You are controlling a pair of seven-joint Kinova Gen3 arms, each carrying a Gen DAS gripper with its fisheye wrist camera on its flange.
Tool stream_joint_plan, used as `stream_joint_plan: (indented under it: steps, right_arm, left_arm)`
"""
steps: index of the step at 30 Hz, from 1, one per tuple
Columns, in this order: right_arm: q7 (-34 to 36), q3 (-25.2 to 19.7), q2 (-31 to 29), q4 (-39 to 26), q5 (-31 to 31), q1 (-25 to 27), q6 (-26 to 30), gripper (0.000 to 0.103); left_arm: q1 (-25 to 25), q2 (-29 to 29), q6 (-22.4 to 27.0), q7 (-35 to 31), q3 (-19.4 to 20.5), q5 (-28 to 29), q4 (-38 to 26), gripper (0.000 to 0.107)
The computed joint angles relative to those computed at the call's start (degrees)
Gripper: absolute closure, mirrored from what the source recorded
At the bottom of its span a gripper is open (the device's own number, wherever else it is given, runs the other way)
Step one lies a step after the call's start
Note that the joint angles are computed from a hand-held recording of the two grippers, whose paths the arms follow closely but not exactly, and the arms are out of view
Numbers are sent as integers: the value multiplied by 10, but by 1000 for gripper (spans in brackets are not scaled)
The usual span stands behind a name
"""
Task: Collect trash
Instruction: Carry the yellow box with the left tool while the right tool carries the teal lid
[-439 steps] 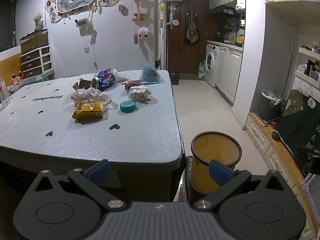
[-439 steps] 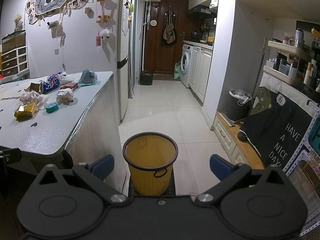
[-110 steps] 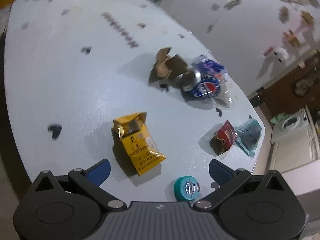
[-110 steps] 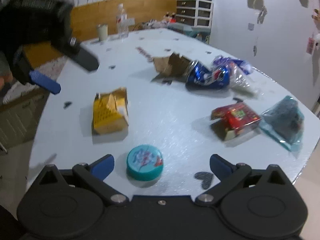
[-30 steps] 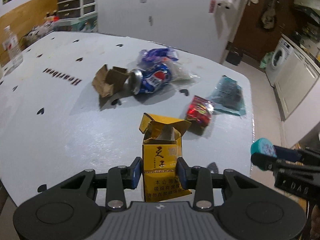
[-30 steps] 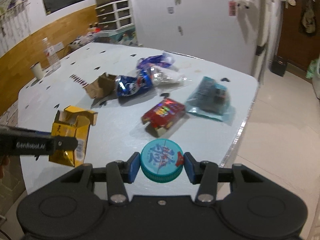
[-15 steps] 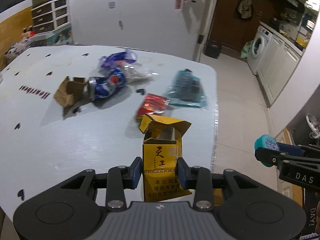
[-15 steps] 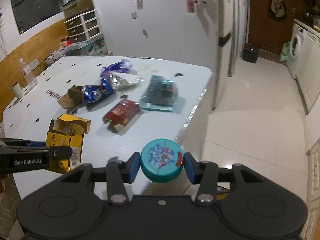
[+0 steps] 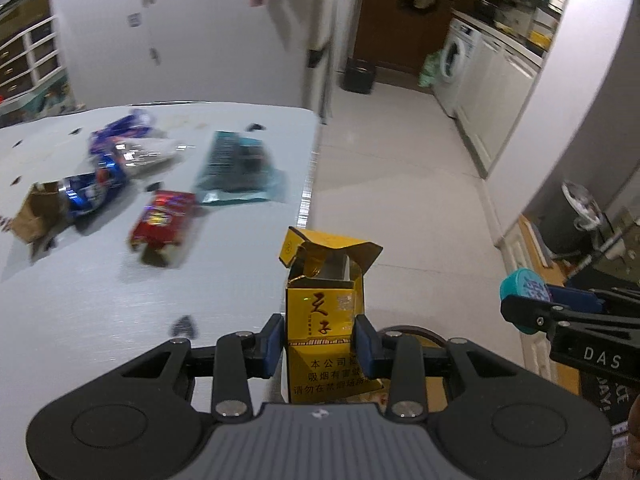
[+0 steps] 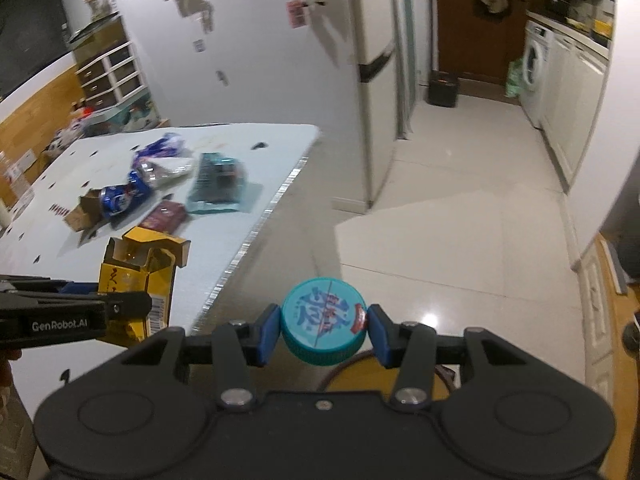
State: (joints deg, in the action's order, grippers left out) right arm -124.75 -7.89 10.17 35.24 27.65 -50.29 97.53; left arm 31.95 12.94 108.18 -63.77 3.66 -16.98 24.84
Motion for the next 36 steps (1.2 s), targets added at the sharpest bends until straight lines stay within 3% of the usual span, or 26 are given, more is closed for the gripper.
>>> stream_joint_plan:
  steps: [9,14,25,36]
  right_arm:
    - [-51,-27,-69,108,-10,70,-10,55]
    - [-72,-47,-97,155,-27,119,-13,55]
    - [-107,-62,-143,269,-101,212,-33,55]
    - [-109,-45,-165,401,-197,278,-116,55]
  left_arm:
    - [35,62,22,-20,-2,38,-65,69]
    - [39,82,18,-22,-3,73,-66,69]
    - [29,91,-49,-41,18,119,59,69]
    - [14,123,-124,-67,35,145,173,69]
